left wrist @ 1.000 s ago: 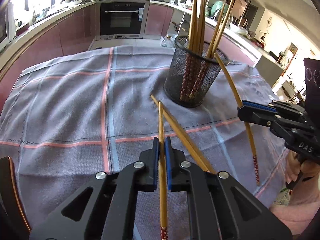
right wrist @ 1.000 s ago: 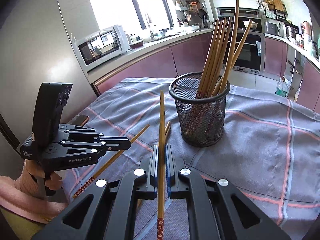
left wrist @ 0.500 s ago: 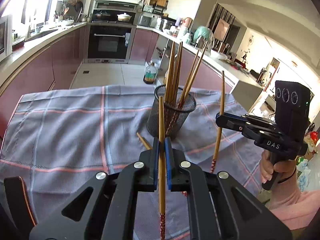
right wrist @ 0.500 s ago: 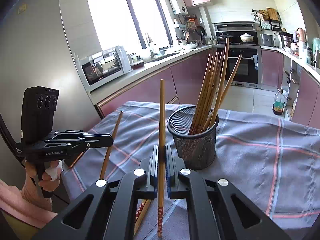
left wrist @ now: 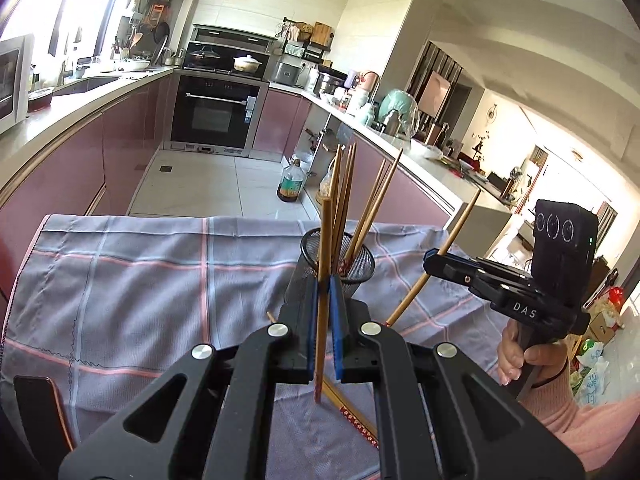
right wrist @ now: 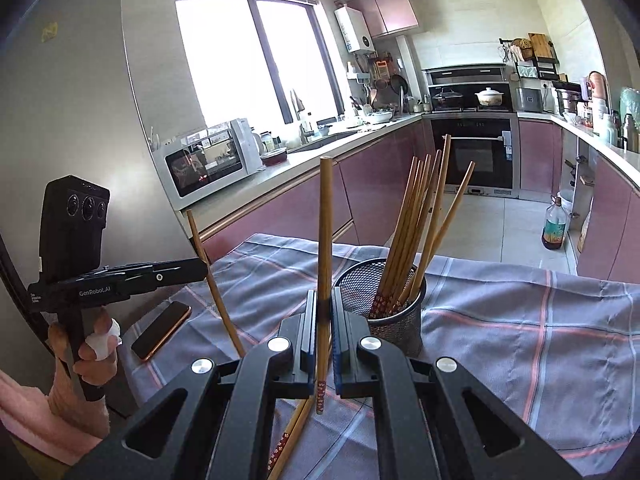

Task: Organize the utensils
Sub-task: 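Lift the left tool's chopstick over the mesh cup while the right tool carries its own, then lower the chopsticks into the mesh cup and open both tools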

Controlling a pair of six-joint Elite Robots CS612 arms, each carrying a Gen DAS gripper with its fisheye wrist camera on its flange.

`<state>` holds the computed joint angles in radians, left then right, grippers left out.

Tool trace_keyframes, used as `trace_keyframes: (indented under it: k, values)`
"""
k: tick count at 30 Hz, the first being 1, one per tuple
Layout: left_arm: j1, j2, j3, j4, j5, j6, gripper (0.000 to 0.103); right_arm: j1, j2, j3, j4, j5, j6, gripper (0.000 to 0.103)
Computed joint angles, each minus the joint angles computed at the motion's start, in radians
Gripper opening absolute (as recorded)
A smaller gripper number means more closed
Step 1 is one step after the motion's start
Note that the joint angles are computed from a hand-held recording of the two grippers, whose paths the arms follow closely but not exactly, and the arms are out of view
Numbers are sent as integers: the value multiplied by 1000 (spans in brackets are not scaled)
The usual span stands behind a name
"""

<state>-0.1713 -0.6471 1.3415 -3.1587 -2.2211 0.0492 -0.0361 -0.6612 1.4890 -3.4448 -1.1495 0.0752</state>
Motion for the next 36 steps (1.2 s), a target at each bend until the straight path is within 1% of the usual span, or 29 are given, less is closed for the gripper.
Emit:
trace_keyframes:
  k: [11, 18, 26, 31, 36]
  values:
    - [1, 8, -38, -54, -25, -55, 6, -4, -10, 0, -41, -15, 3, 5]
    - [-2, 10, -69, -81, -36, -65, 6, -8, -17, -3, -69, -30, -1, 5]
    - [-8, 11, -107, -131, -40, -78, 6, -12, -15, -27, -88, -41, 3, 5]
    - [-15, 14, -135, -128, -45, -77, 6, -13, -14, -45, -106, -53, 9, 5]
    - [-26, 29, -176, -111, -22, -95, 6, -11, -6, -68, -115, -74, 14, 5]
